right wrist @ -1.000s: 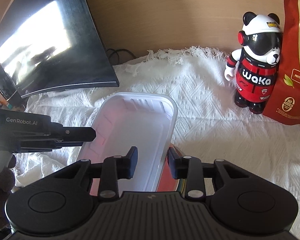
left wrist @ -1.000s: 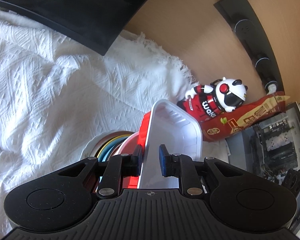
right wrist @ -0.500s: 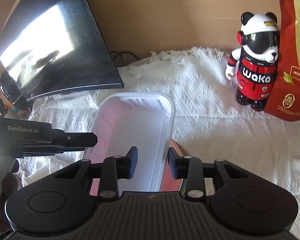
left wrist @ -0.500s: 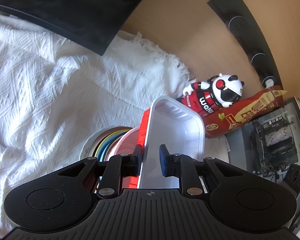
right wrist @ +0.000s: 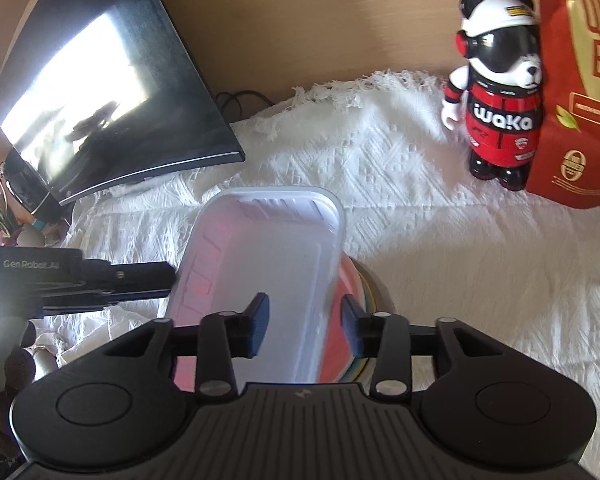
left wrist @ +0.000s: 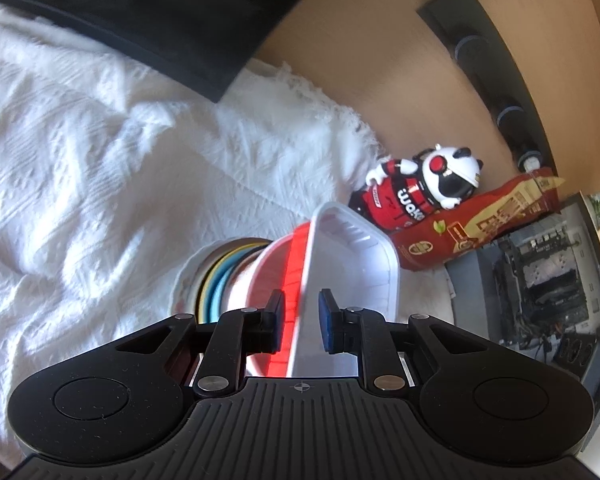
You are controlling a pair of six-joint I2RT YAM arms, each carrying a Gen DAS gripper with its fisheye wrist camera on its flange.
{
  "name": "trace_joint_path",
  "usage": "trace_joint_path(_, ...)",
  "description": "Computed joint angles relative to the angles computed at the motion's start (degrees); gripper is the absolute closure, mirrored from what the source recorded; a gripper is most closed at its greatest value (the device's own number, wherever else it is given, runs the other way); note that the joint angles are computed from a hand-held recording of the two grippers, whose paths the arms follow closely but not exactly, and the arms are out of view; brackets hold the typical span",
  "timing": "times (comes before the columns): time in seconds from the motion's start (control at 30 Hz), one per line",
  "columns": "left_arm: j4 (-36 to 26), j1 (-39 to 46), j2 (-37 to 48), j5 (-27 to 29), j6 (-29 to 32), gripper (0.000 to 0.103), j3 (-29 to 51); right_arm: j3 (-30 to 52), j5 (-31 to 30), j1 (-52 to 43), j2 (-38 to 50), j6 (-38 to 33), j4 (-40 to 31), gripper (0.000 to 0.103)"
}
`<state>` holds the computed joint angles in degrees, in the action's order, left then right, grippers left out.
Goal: Organize plates and bowls
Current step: 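Lower the tray into the white bowl on top of the stack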
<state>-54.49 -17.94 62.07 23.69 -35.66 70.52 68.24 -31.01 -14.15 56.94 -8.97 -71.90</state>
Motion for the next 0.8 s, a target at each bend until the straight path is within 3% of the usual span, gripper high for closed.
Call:
trace_joint_path(0.27, -1.23, -0.54, 0.22, 4.06, 0.03, 0.083, -0.34, 0.21, -5.08, -4.83, 0.1, -5.06, -6.48, 0.058)
trace_joint_path(0.43, -0.18, -1.37, 1.55, 1.98, -1.69, 0.083, -0.11, -0.42, -2.47, 0.78, -1.0, 0.26, -2.62, 0.056)
trace_joint_path(0.8, -0.35, -0.44, 2.79, 3.04, -1.93, 0.083, 0.69, 0.91, -1.66, 3.09, 0.8, 2.79, 0.06, 0.056)
